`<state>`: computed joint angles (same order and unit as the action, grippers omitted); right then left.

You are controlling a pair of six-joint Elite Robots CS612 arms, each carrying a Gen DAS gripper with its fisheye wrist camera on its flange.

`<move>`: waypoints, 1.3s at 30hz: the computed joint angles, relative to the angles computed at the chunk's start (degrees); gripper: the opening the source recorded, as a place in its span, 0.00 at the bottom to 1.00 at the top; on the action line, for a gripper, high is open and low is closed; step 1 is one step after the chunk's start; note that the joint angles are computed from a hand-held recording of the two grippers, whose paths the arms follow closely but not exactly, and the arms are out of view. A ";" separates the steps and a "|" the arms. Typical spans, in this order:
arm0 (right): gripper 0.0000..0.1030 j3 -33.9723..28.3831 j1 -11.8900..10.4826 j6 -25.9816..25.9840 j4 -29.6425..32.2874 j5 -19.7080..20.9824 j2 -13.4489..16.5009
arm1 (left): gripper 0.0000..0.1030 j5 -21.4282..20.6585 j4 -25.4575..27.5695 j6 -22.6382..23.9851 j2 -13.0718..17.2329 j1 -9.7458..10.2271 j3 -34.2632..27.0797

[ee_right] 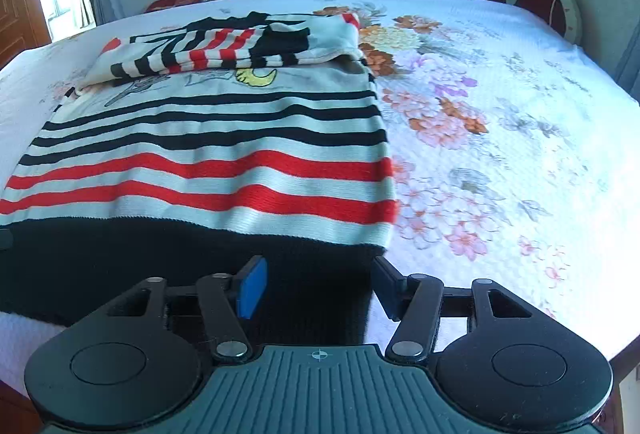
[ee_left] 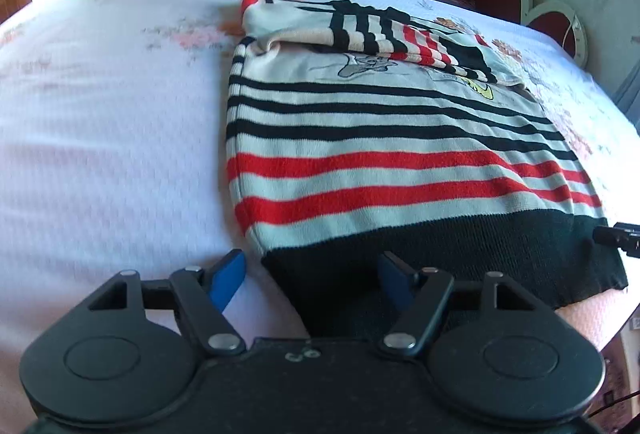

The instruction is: Fold small clothes

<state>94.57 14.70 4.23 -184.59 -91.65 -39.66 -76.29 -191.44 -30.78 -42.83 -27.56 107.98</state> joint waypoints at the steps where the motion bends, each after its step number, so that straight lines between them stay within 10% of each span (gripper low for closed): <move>1: 0.55 0.12 -0.09 0.20 0.20 0.05 -0.09 | 0.66 -0.34 -0.21 -0.21 0.00 0.06 0.11; 12: 0.55 1.30 -1.05 6.08 1.73 4.69 -0.67 | 0.62 -6.22 -2.85 -2.27 -0.14 0.58 1.51; 15: 0.38 1.63 -1.18 6.93 1.59 5.80 -0.76 | 0.58 -7.76 -2.92 -2.34 -0.24 0.58 1.64; 23: 0.10 1.60 -1.79 8.33 2.97 9.40 -1.19 | 0.09 -15.03 -3.75 -4.48 0.29 2.42 0.88; 39: 0.09 -8.93 -3.40 7.82 -3.44 15.60 1.81 | 0.08 -9.88 -11.07 -1.52 2.11 4.61 -8.23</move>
<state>85.64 11.30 12.05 -188.04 -76.05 -37.85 -86.16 -202.50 -32.31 -40.72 -22.95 99.75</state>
